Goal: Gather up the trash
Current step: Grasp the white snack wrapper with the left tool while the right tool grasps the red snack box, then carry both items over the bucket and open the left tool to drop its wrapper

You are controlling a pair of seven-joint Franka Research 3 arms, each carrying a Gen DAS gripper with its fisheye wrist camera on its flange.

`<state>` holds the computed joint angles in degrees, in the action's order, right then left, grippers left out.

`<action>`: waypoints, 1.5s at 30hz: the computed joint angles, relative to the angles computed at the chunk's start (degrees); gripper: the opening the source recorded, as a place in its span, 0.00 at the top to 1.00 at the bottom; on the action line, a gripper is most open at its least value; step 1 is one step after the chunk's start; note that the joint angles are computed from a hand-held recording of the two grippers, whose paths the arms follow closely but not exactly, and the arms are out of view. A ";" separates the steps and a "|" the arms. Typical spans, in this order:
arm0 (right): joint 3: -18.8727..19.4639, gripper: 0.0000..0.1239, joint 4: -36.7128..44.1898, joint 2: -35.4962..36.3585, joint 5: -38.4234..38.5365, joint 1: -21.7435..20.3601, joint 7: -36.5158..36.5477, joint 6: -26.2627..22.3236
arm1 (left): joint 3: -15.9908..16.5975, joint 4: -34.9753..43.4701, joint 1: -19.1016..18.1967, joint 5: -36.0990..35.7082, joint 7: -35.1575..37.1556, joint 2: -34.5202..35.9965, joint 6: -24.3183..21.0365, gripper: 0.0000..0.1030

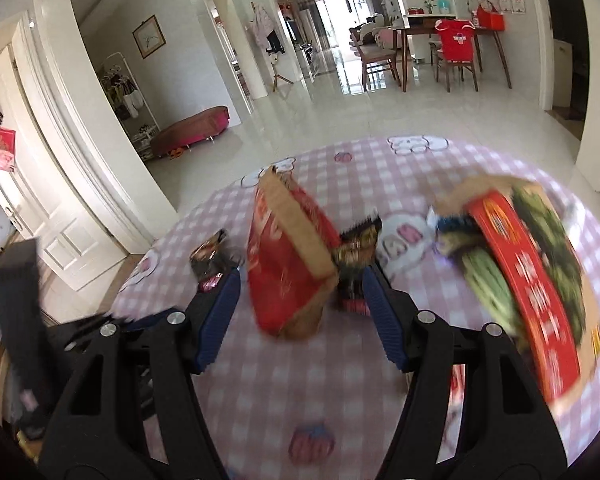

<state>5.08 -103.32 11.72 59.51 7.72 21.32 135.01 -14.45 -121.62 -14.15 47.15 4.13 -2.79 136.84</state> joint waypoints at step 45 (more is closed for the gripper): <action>-15.95 0.81 -4.26 -8.53 15.99 -19.76 -15.05 -26.69 | -4.17 40.22 -19.41 9.59 4.36 24.11 -9.66 0.73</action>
<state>-10.88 -107.58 3.20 75.50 -12.04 6.27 108.31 -18.62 -81.41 -33.55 56.75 8.49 21.32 127.18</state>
